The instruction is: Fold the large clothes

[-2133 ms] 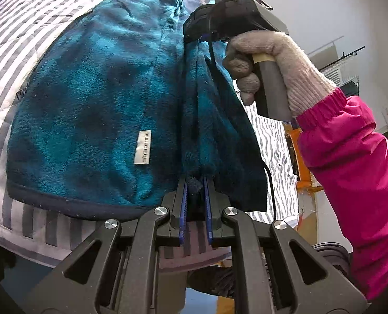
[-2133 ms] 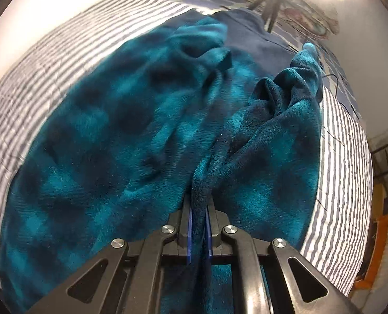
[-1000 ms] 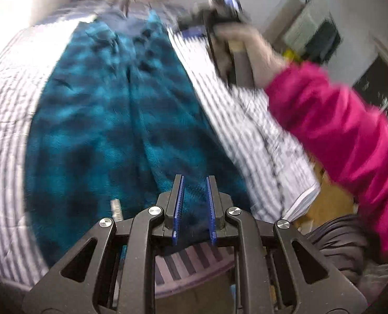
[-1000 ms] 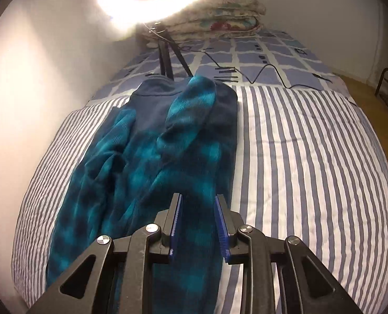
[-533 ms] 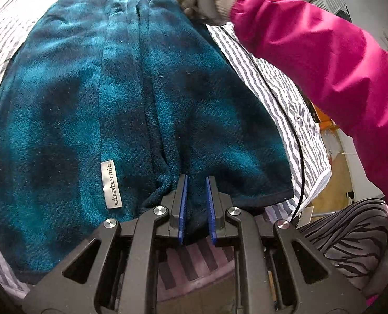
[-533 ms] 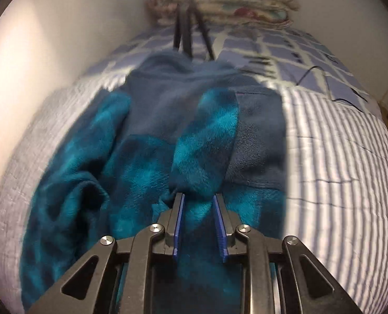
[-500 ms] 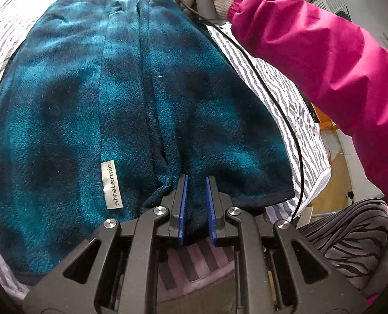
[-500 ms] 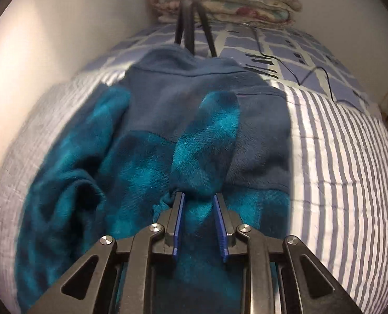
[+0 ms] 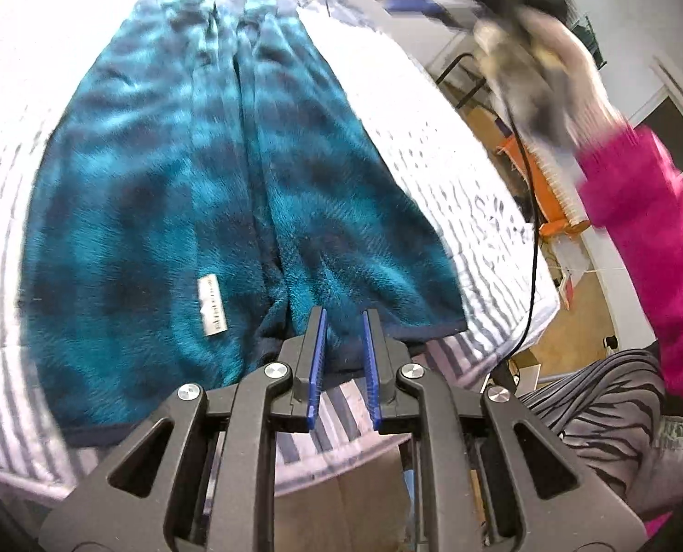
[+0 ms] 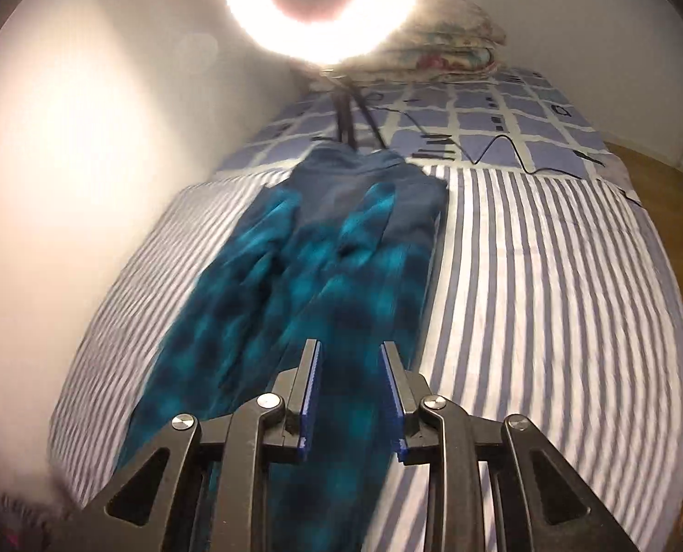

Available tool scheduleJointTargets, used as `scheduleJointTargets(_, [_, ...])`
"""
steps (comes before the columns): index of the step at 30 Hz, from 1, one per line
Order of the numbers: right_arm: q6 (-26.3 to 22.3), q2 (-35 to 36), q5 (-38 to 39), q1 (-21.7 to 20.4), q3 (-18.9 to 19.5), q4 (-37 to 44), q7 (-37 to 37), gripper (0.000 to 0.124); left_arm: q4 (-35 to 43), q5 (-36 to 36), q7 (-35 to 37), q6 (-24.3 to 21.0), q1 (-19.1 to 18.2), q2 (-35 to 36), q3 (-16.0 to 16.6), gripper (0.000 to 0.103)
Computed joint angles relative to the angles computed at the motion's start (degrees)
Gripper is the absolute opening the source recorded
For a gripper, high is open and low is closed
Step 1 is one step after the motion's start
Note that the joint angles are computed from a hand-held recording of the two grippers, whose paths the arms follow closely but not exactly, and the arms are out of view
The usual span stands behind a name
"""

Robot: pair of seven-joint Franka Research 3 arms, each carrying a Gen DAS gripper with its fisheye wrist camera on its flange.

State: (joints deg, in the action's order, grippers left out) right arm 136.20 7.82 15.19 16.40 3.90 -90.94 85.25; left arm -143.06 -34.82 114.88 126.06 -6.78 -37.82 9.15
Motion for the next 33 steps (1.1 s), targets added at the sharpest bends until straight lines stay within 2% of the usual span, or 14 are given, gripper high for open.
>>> scheduleJointTargets(4, [0.8,-14.6,5.1,0.7,1.0,-16.0,-3.7,0.027,0.2,1.1,-0.3,-0.8,1.9,-1.9,1.4,0.015])
scheduleJointTargets(6, [0.9,-20.6,7.3,1.7,1.3,-23.0,-3.6,0.027,0.4,1.8,-1.5,-1.6,3.2,-2.2,2.4,0.022])
scheduleJointTargets(7, [0.8,-23.2,7.8,2.1,1.6,-26.1,-3.3,0.027,0.5,1.5,-2.1,-1.8,3.5,-2.0,2.6,0.030])
scheduleJointTargets(10, [1.0,-29.5,8.0,3.4,3.0,-34.6,-1.6,0.030,1.4,-0.5,-3.9,-3.9,4.2,-0.5,4.4,0.033])
scheduleJointTargets(13, [1.5,-33.3,5.1,3.1,5.1,-40.6,3.4,0.033,2.0,-3.1,-4.5,-4.8,4.4,0.7,4.4,0.033])
scheduleJointTargets(15, [2.1,-35.3,6.3,3.2,4.7,-44.0,7.0,0.036,2.8,-4.5,-3.9,-4.8,3.8,2.1,3.6,0.033])
scheduleJointTargets(18, [4.0,-37.3,8.2,2.9,3.4,-47.8,10.6,0.053,3.4,-6.0,-3.8,-4.2,3.5,3.9,1.9,0.033])
scheduleJointTargets(20, [4.8,-37.4,10.1,3.1,1.9,-49.5,11.2,0.054,4.1,-6.6,-3.7,-3.9,3.1,5.7,0.8,0.033])
scheduleJointTargets(25, [5.5,-37.0,21.8,5.9,-3.5,-51.8,7.0,0.053,4.6,-6.9,-3.4,-2.4,2.9,9.3,-1.7,0.033])
scheduleJointTargets(26, [5.5,-37.0,23.4,6.0,-3.8,-52.2,6.4,0.053,4.4,-6.6,-2.7,-1.6,2.9,9.4,-2.2,0.031])
scheduleJointTargets(27, [5.9,-37.0,26.4,6.5,-4.7,-52.9,5.4,0.053,4.0,-6.3,-1.9,-0.9,3.0,9.3,-2.5,0.022])
scheduleJointTargets(28, [6.3,-36.8,30.0,7.2,-5.7,-53.5,3.9,0.053,3.9,-5.7,-1.4,-0.6,3.0,9.4,-2.8,0.002])
scheduleJointTargets(31, [5.5,-35.9,39.1,8.2,-7.9,-54.4,-0.2,0.053,3.8,-6.8,-1.0,-1.7,3.2,9.4,-1.5,0.002])
scheduleJointTargets(33, [5.1,-34.8,43.2,7.8,-7.6,-54.3,-1.3,0.053,3.2,-6.3,-0.5,-1.3,3.9,8.3,-1.7,0.002])
